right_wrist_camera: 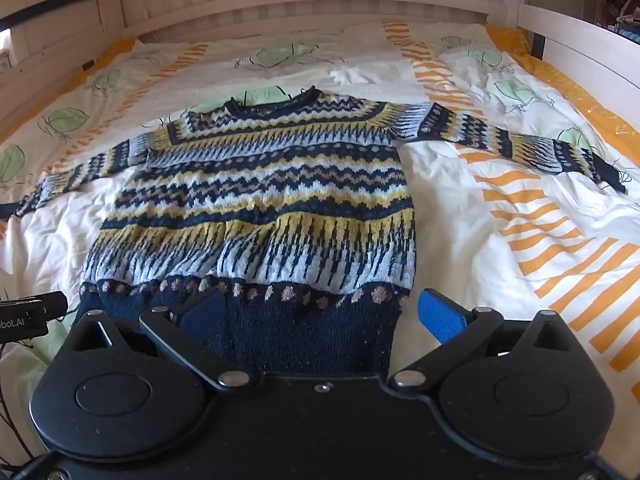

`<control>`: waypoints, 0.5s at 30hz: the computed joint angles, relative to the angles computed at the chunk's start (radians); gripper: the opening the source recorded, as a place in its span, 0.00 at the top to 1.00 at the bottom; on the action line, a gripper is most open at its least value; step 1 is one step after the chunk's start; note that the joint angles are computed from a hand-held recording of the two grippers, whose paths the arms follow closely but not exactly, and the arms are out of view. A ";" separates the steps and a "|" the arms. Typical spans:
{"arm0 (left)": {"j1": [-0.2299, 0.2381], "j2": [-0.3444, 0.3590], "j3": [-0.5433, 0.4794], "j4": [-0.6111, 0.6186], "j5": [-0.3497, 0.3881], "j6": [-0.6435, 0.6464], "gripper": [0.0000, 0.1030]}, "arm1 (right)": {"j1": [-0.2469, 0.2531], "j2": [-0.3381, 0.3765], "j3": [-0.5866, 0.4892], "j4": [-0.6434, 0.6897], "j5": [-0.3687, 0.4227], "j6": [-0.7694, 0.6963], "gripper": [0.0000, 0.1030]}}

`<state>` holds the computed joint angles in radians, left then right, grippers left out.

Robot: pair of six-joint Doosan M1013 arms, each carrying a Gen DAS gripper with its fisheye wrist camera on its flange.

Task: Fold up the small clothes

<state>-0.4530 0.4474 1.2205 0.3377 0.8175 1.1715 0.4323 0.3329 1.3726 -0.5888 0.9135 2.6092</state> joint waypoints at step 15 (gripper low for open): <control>-0.002 0.007 -0.008 0.008 0.022 -0.004 0.02 | -0.007 0.011 -0.013 0.035 0.022 -0.008 0.01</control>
